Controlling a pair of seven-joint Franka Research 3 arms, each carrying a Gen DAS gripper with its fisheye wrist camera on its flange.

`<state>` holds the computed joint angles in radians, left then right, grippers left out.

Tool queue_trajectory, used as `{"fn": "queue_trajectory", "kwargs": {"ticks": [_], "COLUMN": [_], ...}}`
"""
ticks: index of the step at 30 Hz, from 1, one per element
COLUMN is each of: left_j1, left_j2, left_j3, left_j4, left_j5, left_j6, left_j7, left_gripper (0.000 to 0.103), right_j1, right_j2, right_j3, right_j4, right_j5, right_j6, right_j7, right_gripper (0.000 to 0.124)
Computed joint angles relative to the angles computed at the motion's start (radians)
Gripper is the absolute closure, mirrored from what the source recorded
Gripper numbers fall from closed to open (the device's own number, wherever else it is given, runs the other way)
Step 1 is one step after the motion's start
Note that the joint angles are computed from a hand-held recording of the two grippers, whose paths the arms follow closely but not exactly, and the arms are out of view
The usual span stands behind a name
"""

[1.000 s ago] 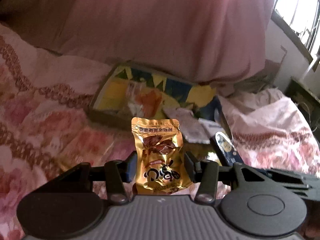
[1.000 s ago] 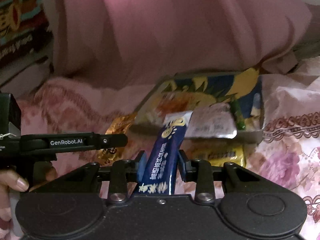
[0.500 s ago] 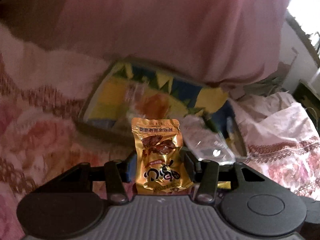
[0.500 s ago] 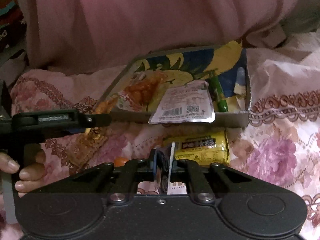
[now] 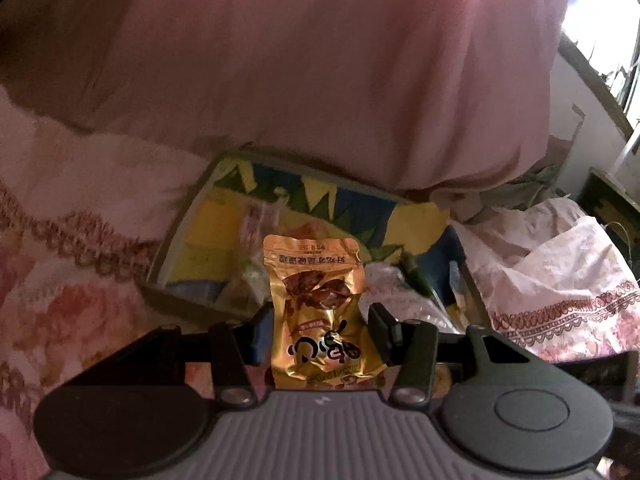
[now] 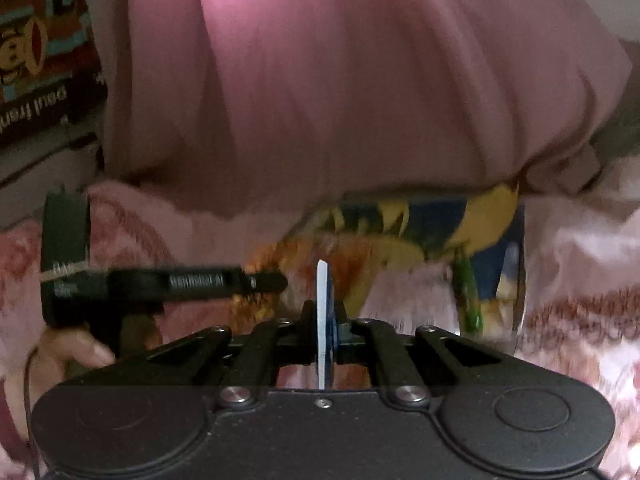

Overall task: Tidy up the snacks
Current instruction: 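Carry the blue stick pack and gold pouch over the tray, then lower both packs into the tray and open both grippers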

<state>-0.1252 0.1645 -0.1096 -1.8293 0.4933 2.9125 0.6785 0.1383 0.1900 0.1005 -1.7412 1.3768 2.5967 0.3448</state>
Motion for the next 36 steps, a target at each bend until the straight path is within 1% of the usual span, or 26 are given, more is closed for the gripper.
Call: {"fn": "queue_trajectory", "kwargs": {"ticks": [3, 7, 11, 13, 14, 15, 17, 20, 21, 22, 24, 26, 29, 31, 33, 36], "left_j1": [-0.014, -0.032, -0.051, -0.062, -0.066, -0.065, -0.067, -0.07, -0.07, -0.071, -0.078, -0.077, -0.081, -0.084, -0.09, -0.098], "left_j2": [0.041, 0.11, 0.177, 0.206, 0.217, 0.228, 0.24, 0.25, 0.254, 0.257, 0.258, 0.256, 0.251, 0.245, 0.235, 0.209], "left_j3": [0.017, 0.029, 0.042, 0.05, 0.054, 0.052, 0.053, 0.053, 0.054, 0.056, 0.064, 0.063, 0.068, 0.071, 0.08, 0.094], "left_j4": [0.056, 0.145, 0.22, 0.252, 0.262, 0.271, 0.279, 0.283, 0.281, 0.282, 0.283, 0.282, 0.28, 0.276, 0.266, 0.24], "left_j5": [0.043, 0.071, 0.083, 0.09, 0.092, 0.087, 0.082, 0.076, 0.075, 0.073, 0.082, 0.079, 0.081, 0.086, 0.098, 0.128], "left_j6": [0.001, -0.02, -0.037, -0.051, -0.057, -0.063, -0.075, -0.09, -0.085, -0.082, -0.085, -0.082, -0.084, -0.084, -0.081, -0.074], "left_j7": [-0.022, -0.018, 0.006, 0.017, 0.021, 0.033, 0.051, 0.073, 0.075, 0.077, 0.074, 0.079, 0.072, 0.062, 0.036, -0.015], "left_gripper": [0.049, 0.049, 0.049, 0.049, 0.049, 0.049, 0.049, 0.048, 0.048, 0.048, 0.049, 0.048, 0.039, 0.029, 0.024, 0.019], "right_j1": [-0.003, -0.015, -0.016, -0.005, 0.003, 0.008, 0.018, 0.044, 0.049, 0.047, 0.036, 0.023, 0.0, -0.016, -0.033, -0.061], "right_j2": [0.067, 0.174, 0.275, 0.325, 0.349, 0.362, 0.384, 0.401, 0.401, 0.4, 0.393, 0.386, 0.37, 0.358, 0.337, 0.293], "right_j3": [0.006, 0.025, 0.044, 0.044, 0.038, 0.037, 0.032, 0.003, -0.001, 0.003, 0.022, 0.043, 0.079, 0.102, 0.127, 0.161], "right_j4": [0.087, 0.209, 0.32, 0.375, 0.402, 0.413, 0.432, 0.44, 0.434, 0.427, 0.408, 0.39, 0.363, 0.345, 0.316, 0.259], "right_j5": [0.029, -0.042, -0.17, -0.247, -0.291, -0.323, -0.388, -0.509, -0.54, -0.56, -0.587, -0.611, -0.636, -0.636, -0.621, -0.572], "right_j6": [0.031, 0.045, 0.046, 0.058, 0.062, 0.073, 0.094, 0.124, 0.138, 0.15, 0.169, 0.189, 0.215, 0.233, 0.257, 0.301], "right_j7": [0.033, 0.145, 0.264, 0.334, 0.378, 0.405, 0.459, 0.556, 0.575, 0.583, 0.59, 0.596, 0.586, 0.558, 0.516, 0.437], "right_gripper": [0.117, 0.117, 0.115, 0.112, 0.108, 0.105, 0.103, 0.102, 0.099, 0.096, 0.085, 0.08, 0.069, 0.063, 0.054, 0.046]}}
